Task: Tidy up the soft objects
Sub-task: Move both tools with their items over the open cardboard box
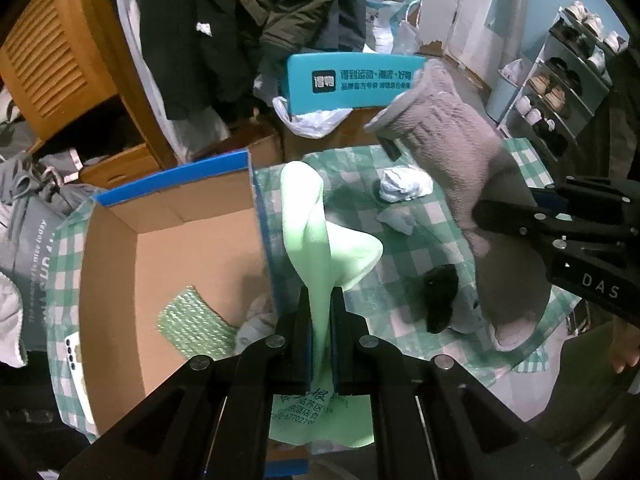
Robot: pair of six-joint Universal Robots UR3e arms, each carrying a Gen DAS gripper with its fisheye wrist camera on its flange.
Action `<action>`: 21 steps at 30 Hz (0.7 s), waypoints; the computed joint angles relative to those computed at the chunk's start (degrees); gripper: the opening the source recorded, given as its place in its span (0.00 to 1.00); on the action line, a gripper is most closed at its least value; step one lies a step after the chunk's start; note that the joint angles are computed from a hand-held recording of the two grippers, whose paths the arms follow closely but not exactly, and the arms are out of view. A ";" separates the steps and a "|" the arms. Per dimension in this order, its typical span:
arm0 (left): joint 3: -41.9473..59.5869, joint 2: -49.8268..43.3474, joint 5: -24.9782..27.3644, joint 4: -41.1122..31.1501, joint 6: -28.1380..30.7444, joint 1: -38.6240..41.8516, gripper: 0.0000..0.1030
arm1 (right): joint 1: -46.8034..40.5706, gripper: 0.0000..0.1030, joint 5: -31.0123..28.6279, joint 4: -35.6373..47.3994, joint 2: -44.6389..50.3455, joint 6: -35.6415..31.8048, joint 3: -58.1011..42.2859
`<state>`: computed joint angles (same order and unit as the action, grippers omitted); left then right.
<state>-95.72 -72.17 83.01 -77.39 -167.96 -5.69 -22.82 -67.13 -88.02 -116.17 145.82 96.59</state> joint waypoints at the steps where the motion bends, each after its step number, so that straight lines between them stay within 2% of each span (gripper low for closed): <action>1: -0.35 0.62 -0.23 -0.07 0.67 0.81 0.06 | 1.30 0.20 -0.14 -0.73 0.64 0.95 -0.25; 9: -1.96 5.05 -1.95 -1.69 4.31 6.49 0.06 | 11.35 0.20 -1.76 -5.88 6.47 8.28 -3.61; 21: -5.26 11.14 -6.59 -6.30 12.36 20.65 0.06 | 24.03 0.20 -4.89 -11.61 15.75 16.99 -10.69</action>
